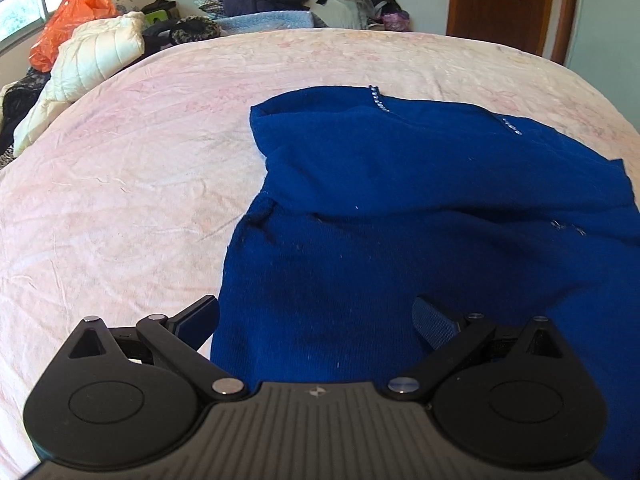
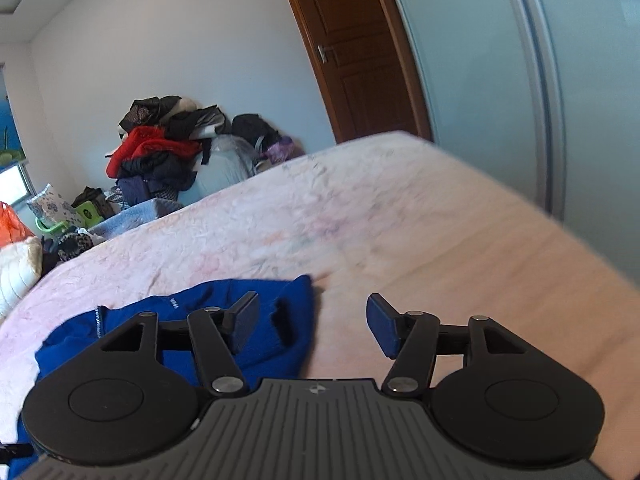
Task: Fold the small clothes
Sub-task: 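Move both grippers to the sweater hem and pinch it with each gripper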
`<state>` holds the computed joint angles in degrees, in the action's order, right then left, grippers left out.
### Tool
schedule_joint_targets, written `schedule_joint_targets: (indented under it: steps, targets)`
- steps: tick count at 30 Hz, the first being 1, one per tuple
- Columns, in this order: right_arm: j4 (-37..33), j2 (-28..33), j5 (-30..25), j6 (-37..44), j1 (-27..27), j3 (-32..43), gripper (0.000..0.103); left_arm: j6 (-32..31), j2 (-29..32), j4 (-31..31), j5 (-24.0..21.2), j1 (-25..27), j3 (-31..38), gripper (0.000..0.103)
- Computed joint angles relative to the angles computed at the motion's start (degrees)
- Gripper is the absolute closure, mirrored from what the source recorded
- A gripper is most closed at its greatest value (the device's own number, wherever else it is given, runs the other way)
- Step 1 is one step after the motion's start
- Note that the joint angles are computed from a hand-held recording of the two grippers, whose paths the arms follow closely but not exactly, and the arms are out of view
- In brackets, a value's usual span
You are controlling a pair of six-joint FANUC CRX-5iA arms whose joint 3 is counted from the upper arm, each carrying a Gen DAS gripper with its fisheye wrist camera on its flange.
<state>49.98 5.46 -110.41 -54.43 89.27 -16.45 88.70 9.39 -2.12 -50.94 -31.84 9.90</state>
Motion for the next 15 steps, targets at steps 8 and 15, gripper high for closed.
schedule_joint_targets:
  steps: [8,15]
  targets:
    - [2.2,-5.4,14.7,-2.8,8.0,-4.5,0.028,-14.2,-5.9,14.6,1.9,7.2,-10.5,0.000]
    - [4.0,-5.7,29.1,-18.0,10.1,-10.4,0.029,-17.6,-6.6,21.4,1.9,13.6,-14.6,0.000]
